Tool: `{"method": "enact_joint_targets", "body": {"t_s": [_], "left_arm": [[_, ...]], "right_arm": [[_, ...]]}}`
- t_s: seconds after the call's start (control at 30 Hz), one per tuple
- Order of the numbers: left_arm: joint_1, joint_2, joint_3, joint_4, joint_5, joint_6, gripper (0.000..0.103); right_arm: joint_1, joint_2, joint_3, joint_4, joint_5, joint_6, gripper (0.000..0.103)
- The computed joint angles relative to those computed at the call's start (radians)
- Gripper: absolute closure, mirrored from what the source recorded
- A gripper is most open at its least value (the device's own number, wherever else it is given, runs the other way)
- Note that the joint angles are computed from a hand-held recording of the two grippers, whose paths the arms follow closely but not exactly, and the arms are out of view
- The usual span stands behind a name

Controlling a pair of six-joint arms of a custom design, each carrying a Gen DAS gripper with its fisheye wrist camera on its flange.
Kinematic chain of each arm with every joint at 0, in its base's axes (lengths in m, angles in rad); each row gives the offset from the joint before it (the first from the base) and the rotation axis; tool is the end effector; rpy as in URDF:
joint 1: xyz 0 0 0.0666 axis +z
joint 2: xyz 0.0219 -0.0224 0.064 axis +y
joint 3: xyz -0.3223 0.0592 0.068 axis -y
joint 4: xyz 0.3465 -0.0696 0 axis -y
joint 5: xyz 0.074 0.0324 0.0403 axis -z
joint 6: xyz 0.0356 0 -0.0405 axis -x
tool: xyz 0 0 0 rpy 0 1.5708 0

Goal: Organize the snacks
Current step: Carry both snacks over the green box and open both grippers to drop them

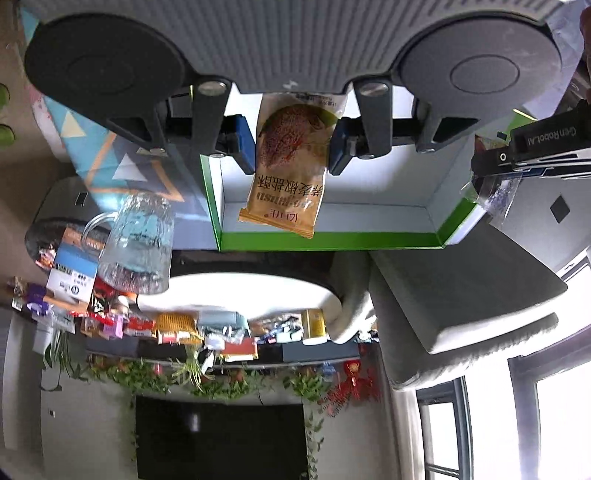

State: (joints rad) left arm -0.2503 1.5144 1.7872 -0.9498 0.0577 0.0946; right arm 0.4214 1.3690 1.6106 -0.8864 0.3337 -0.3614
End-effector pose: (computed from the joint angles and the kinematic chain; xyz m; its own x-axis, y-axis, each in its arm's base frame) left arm 0.4747 -0.1239 0.4808 -0.6317 0.0642 -0.7726 0.2322 0.9665 -0.1096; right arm 0.4122 0.1715 0.4780 -0.5652 0.1127 -0.8172 0.0559 0.9936 0.0984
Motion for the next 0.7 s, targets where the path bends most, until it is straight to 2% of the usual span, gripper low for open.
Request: {"method": "enact_joint_targets", "body": {"t_s": [0.3,0.43,0.7], "left_arm": [[-0.003,0.015,-0.001,-0.023,-0.013,-0.009,0.085],[-0.004,-0.016,-0.024,-0.021,-0.025,-0.01,0.078],[0.017,-0.188,-0.172,0.014,-0.044,-0.007,0.068]], "right_arm": [[-0.009,0.048,0.034,-0.091,-0.031,-0.042,0.06],[-0.005,0.028,0.012,-0.097,-0.03,-0.064,0.059],[0.019,-0.069,-0.052,-0.099,-0.032,-0.066,0.059]]}}
